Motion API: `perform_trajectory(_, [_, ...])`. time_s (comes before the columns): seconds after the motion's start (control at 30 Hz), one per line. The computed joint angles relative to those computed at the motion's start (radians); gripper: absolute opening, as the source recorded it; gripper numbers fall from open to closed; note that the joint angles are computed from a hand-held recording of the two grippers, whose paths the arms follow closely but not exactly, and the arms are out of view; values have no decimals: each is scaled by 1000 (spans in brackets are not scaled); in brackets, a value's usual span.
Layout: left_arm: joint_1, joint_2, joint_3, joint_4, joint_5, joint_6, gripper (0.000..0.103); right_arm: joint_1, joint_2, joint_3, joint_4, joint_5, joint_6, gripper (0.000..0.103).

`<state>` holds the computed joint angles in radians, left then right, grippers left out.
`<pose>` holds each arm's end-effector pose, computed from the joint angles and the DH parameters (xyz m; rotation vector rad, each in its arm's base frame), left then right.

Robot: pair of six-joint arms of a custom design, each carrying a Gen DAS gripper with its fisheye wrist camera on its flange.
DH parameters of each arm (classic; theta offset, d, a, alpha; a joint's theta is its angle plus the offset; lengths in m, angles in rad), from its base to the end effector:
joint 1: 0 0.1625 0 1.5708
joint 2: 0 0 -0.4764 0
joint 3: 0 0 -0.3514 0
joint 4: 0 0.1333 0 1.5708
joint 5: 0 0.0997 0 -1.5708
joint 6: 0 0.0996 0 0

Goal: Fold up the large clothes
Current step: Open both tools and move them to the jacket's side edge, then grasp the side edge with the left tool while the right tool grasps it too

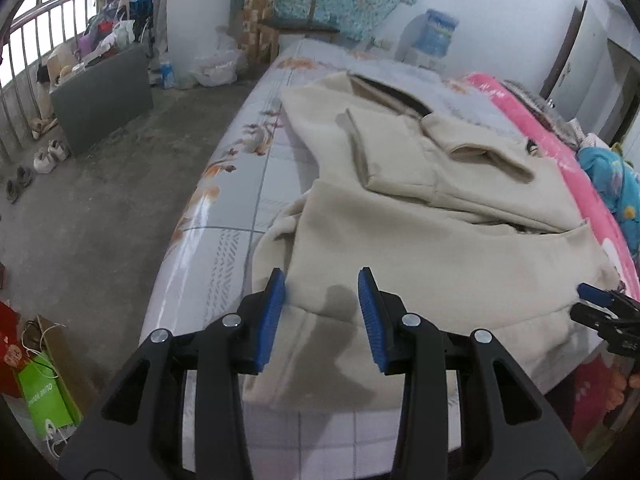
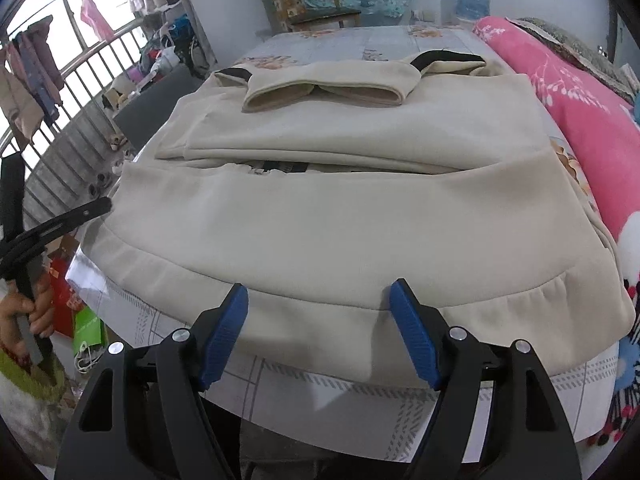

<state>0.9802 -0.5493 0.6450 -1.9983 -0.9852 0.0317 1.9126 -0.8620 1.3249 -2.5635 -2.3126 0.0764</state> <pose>-0.3321 -0.8337 0.3316 0.6705 2.5133 -0.6341 0.3128 -0.6823 0.3543 0.0665 -2.4102 0.8299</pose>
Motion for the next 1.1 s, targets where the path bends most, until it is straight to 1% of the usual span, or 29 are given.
perform_trajectory(0.03, [8,17,-41,34,-19,-10,37,1,2,-2,-1,-3,-5,73])
perform_trajectory(0.07, [12,23,-59,48,-33,-17,37,2,5,-2,-3,-9,-12,73])
perform_trajectory(0.13, [24,37,-103,77,-83,-28,37,7,13,-9,1,-29,-26,73])
perform_trajectory(0.17, [35,41,-127,87,-148,-26,37,8,16,-12,5,-37,-31,73])
perform_trajectory(0.2, [39,40,-130,83,-185,-21,37,9,18,-13,6,-43,-34,73])
perform_trajectory(0.23, [50,41,-144,86,-256,-9,40,10,19,-15,9,-46,-34,73])
perform_trajectory(0.27, [57,43,-154,90,-299,-6,43,10,19,-16,11,-45,-33,73])
perform_trajectory(0.3, [65,48,-168,94,-334,-6,44,9,17,-15,11,-44,-32,73])
perform_trajectory(0.33, [72,59,-192,106,-348,-15,44,8,17,-16,11,-41,-30,74])
perform_trajectory(0.4, [79,95,-266,159,-330,-50,44,7,19,-20,14,-38,-28,74])
perform_trajectory(0.43, [84,112,-299,177,-333,-67,39,7,19,-21,15,-39,-28,74])
perform_trajectory(0.47, [87,124,-321,175,-339,-81,38,7,21,-25,18,-43,-29,74])
perform_trajectory(0.5, [88,145,-367,200,-341,-89,38,8,24,-28,22,-46,-30,74])
perform_trajectory(0.53, [89,149,-371,193,-354,-87,38,8,25,-30,23,-49,-30,74])
perform_trajectory(0.57, [93,136,-340,157,-396,-77,38,8,26,-30,22,-49,-30,74])
perform_trajectory(0.6, [101,109,-279,96,-477,-57,38,8,26,-29,19,-49,-30,74])
perform_trajectory(0.63, [104,90,-234,57,-529,-33,38,7,25,-27,16,-47,-32,74])
perform_trajectory(0.67, [103,77,-209,35,-549,-14,39,7,25,-24,10,-46,-34,74])
perform_trajectory(0.7, [98,67,-183,16,-547,8,39,6,24,-23,6,-46,-38,74])
perform_trajectory(0.77, [81,66,-173,25,-457,28,39,7,26,-23,4,-49,-44,74])
perform_trajectory(0.83, [57,95,-216,88,-293,22,39,7,27,-24,5,-50,-46,74])
perform_trajectory(0.87, [51,109,-237,112,-245,13,38,6,26,-23,4,-49,-45,74])
perform_trajectory(0.9, [46,116,-240,114,-209,11,36,6,26,-23,3,-48,-45,74])
perform_trajectory(1.0, [23,108,-190,66,-122,37,35,5,24,-17,-11,-42,-49,74])
perform_trajectory(1.07, [8,90,-124,6,-82,71,24,3,22,-12,-23,-37,-46,74])
perform_trajectory(1.1, [-4,80,-82,-36,-38,96,21,3,19,-10,-24,-32,-38,74])
